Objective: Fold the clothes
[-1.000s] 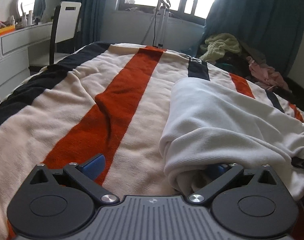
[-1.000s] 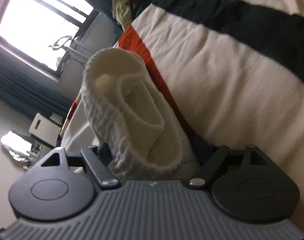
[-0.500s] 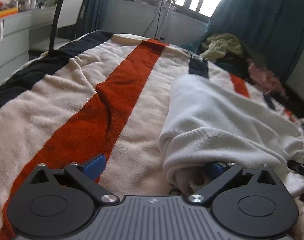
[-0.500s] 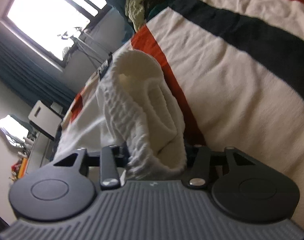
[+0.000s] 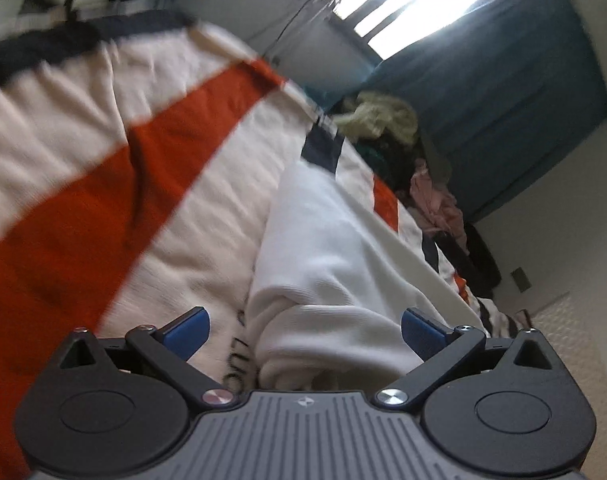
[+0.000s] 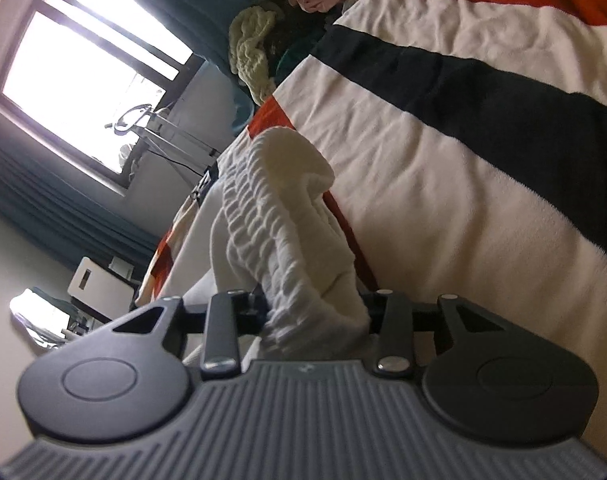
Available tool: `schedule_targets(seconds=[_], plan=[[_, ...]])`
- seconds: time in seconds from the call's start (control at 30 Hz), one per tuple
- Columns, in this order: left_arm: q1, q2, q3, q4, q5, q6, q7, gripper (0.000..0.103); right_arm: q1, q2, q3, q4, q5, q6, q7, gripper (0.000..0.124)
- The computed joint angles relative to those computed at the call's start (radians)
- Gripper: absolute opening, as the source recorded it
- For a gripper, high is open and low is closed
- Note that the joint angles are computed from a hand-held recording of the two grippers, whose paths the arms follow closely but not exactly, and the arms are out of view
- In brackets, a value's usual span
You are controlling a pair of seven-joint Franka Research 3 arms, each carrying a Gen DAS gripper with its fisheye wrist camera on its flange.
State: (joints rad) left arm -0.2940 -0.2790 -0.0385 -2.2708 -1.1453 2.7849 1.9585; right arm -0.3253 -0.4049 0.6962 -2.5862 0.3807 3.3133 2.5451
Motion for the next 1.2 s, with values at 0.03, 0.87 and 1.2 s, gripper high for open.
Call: schedule_targets(seconds=[0.03, 0.87, 1.2], plan=[[0.0, 0.03, 0.006, 0.027, -0.003, -0.029, -0.016, 0.103, -0.004, 0.003, 0.003, 0.002, -0.001, -0.001, 0.0, 0.041], [0.095, 0.183, -0.093, 0.13, 0.026, -0.026, -0.061, 0.063, 0.069, 0.119, -0.082, 0.047, -0.168, -0.056, 0.079, 0.085], [0.093, 0.182, -0.094, 0.13, -0.005, -0.016, -0.009, 0.055, 0.045, 0.082, -0.055, 0.058, -0.202, -0.061, 0.007, 0.044]])
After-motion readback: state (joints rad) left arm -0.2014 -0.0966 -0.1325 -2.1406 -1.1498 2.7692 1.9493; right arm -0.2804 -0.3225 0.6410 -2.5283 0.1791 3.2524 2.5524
